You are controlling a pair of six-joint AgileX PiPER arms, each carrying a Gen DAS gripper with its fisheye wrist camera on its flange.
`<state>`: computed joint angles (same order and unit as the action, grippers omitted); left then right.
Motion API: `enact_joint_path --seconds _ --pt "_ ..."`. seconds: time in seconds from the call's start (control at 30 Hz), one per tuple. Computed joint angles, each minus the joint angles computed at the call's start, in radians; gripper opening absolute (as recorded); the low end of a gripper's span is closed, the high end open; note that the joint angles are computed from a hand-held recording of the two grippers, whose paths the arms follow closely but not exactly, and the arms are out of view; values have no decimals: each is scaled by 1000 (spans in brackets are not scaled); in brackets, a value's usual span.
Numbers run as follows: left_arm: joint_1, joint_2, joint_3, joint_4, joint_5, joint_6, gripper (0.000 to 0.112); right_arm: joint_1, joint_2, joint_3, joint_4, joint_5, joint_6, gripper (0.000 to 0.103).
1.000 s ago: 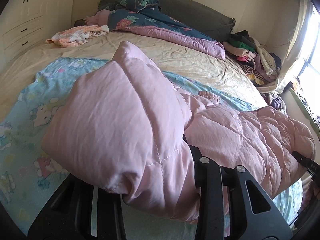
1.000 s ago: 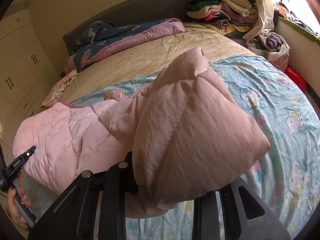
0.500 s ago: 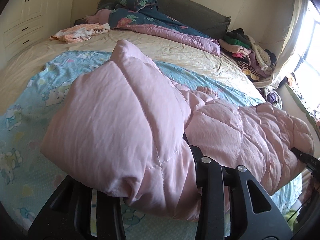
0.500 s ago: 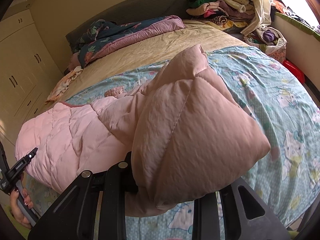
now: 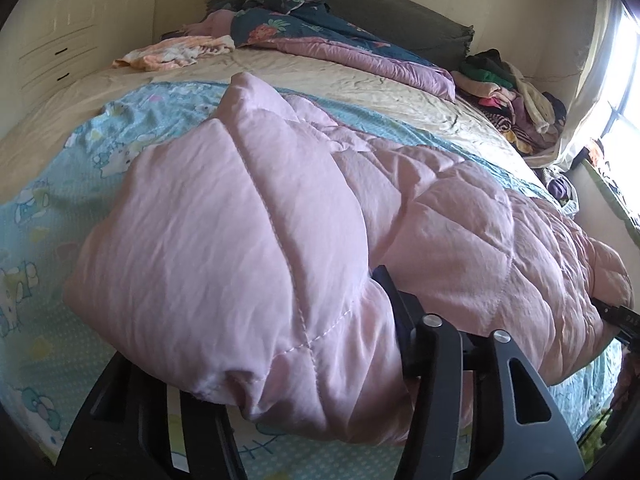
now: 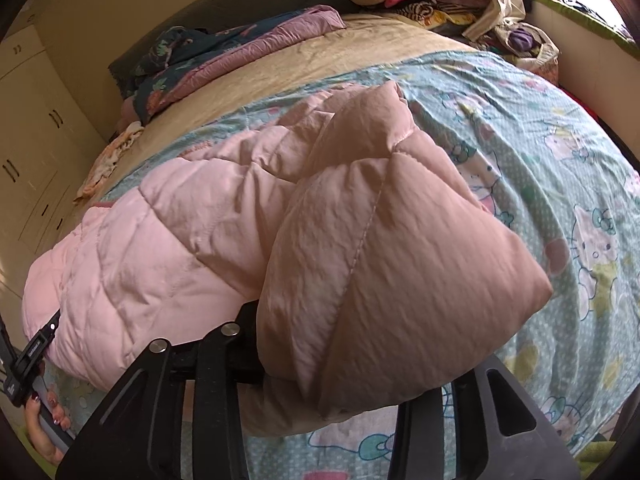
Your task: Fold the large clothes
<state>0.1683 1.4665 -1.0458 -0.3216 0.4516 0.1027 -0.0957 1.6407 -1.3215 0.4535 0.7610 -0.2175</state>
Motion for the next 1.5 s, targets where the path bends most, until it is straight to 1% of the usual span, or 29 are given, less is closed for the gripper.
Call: enact_joint_path --seconds 0.07,0.1,0.13,0.17,0.23,0.3,0.33,0.37,0.47,0.53,0.6,0.73,0.87,0.93,1.03,1.17,1.23,1.3,1.37,1.43,1.5 --pt "-6 -2 16 15 -13 -17 48 -14 12 10 26 1 -10 45" --pt "-5 -5 23 16 -16 -19 50 -25 16 11 40 8 -17 50" --pt "0 -7 27 1 -11 -6 51 -35 16 18 53 12 -19 53" --pt "6 -9 29 -10 -1 1 52 -50 16 24 78 23 -24 55" --pt "16 -12 23 -4 35 -10 56 -74 14 30 106 47 -33 66" --pt "25 -24 19 1 71 -19 60 -99 -2 48 138 67 -53 72" --pt "25 -31 19 7 82 -29 66 -111 -21 64 151 73 -68 75" --pt "25 -42 20 25 98 -48 69 -117 -38 76 155 77 -77 76" --pt "20 -88 38 62 124 -77 77 -148 -98 110 187 100 -123 83" --pt "12 -122 51 98 141 -107 79 -166 -148 137 208 113 -155 86" --pt "11 -154 60 105 160 -114 79 -183 -191 158 228 122 -187 87" --pt "15 -216 79 97 192 -103 90 -215 -294 190 269 135 -250 92" --pt "-1 -299 90 101 222 -95 91 -225 -383 195 289 152 -278 98" --pt "-25 -333 83 144 237 -128 94 -235 -422 194 302 187 -294 99" --pt "-55 -390 79 183 254 -169 94 -268 -478 193 348 253 -353 99" --pt "-114 -449 66 273 276 -256 94 -278 -549 189 397 310 -408 99" --pt "-148 -472 60 319 282 -302 94 -272 -589 193 409 321 -416 99" --pt "-177 -500 57 340 289 -331 94 -255 -627 195 403 320 -416 99" --pt "-234 -529 61 410 296 -411 94 -227 -668 202 383 302 -403 99" --pt "-307 -551 68 504 306 -508 94 -162 -716 217 321 250 -348 99" --pt "-361 -571 76 555 316 -569 94 -76 -752 235 227 192 -273 99"
